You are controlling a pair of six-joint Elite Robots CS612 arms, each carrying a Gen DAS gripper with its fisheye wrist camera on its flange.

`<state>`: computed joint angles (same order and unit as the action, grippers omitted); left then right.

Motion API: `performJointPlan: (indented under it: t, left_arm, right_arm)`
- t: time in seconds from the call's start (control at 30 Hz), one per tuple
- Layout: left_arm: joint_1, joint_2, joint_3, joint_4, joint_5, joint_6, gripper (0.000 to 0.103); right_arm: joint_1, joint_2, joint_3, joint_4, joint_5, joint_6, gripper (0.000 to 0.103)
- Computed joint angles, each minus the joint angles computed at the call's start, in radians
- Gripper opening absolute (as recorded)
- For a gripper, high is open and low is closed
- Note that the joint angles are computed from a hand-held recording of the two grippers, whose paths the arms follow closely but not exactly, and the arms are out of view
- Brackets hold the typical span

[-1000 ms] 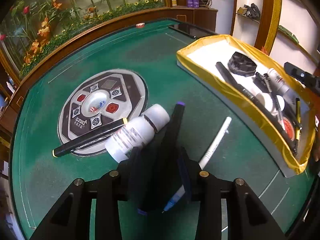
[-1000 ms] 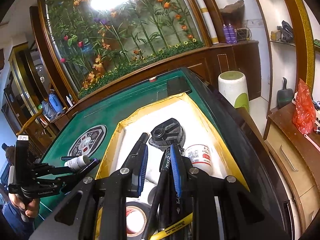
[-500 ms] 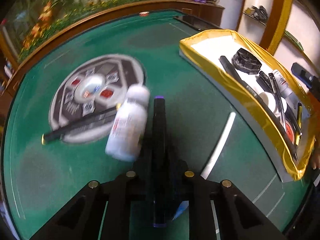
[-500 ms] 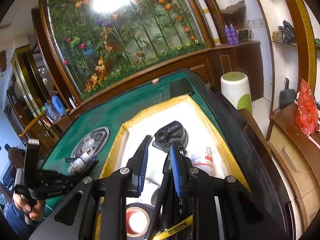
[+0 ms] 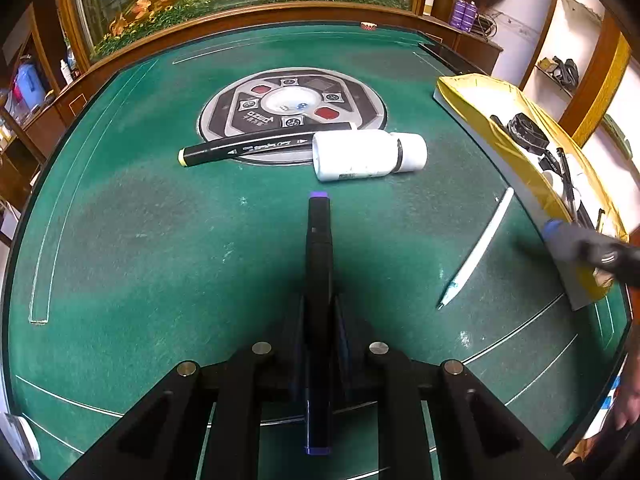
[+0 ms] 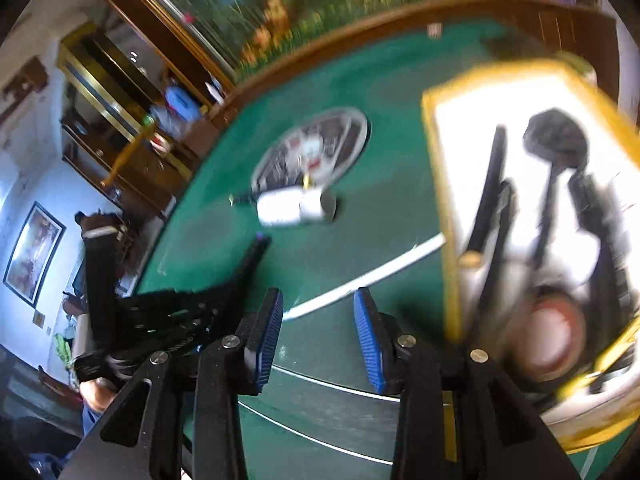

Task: Organize rigid objects
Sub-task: 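Grasp the white pen with the right tool while the left tool holds the marker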

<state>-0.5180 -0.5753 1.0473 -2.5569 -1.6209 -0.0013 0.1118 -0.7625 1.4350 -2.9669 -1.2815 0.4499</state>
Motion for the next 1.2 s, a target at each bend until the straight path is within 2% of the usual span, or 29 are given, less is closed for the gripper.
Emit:
performJointPlan:
  t: [0.07,0.17,0.33,0.5,0.6,0.73,0.77,0.87,0.93,1.0,1.07,1.2]
  left_arm:
    - [0.001,-0.001,0.006,-0.014,-0.005,0.001,0.015]
    - [0.004,0.000,0.009,-0.028,-0.017,0.004,0.015]
    - [0.014,0.006,0.003,-0.035,-0.057,0.007,0.015]
    - [0.021,0.012,0.001,-0.058,-0.091,-0.002,0.015]
    - [0.026,0.015,0.000,-0.070,-0.112,-0.008,0.015]
    - [0.031,0.018,-0.002,-0.079,-0.136,-0.014,0.015]
    - [0.033,0.020,-0.004,-0.078,-0.144,-0.017,0.015]
    - [0.040,0.024,-0.010,-0.076,-0.176,-0.033,0.015]
    - [0.042,0.024,-0.010,-0.079,-0.185,-0.039,0.015]
    - [0.043,0.024,-0.008,-0.083,-0.190,-0.044,0.015]
    - [0.043,0.023,-0.006,-0.087,-0.188,-0.044,0.015]
    - [0.040,0.019,0.006,-0.104,-0.179,-0.036,0.015]
  right_arm:
    - [0.018,0.009,-0.033,0.052,-0.083,0.001,0.036]
    - [0.023,0.021,-0.068,0.116,-0.102,0.034,0.036]
    - [0.057,0.039,-0.136,0.212,-0.230,-0.019,0.036]
    - [0.067,0.056,-0.189,0.355,-0.296,-0.003,0.035]
    - [0.058,0.071,-0.221,0.450,-0.269,0.029,0.036]
    - [0.069,0.087,-0.258,0.471,-0.341,0.008,0.035]
    - [0.076,0.098,-0.278,0.483,-0.374,-0.019,0.034]
    - [0.086,0.112,-0.302,0.487,-0.416,-0.074,0.016]
    - [0.090,0.119,-0.308,0.475,-0.412,-0.120,0.012]
    - [0.089,0.113,-0.290,0.445,-0.345,-0.175,0.008]
    - [0.095,0.102,-0.267,0.429,-0.345,-0.202,0.008]
    - [0.086,0.077,-0.199,0.337,-0.271,-0.175,0.007]
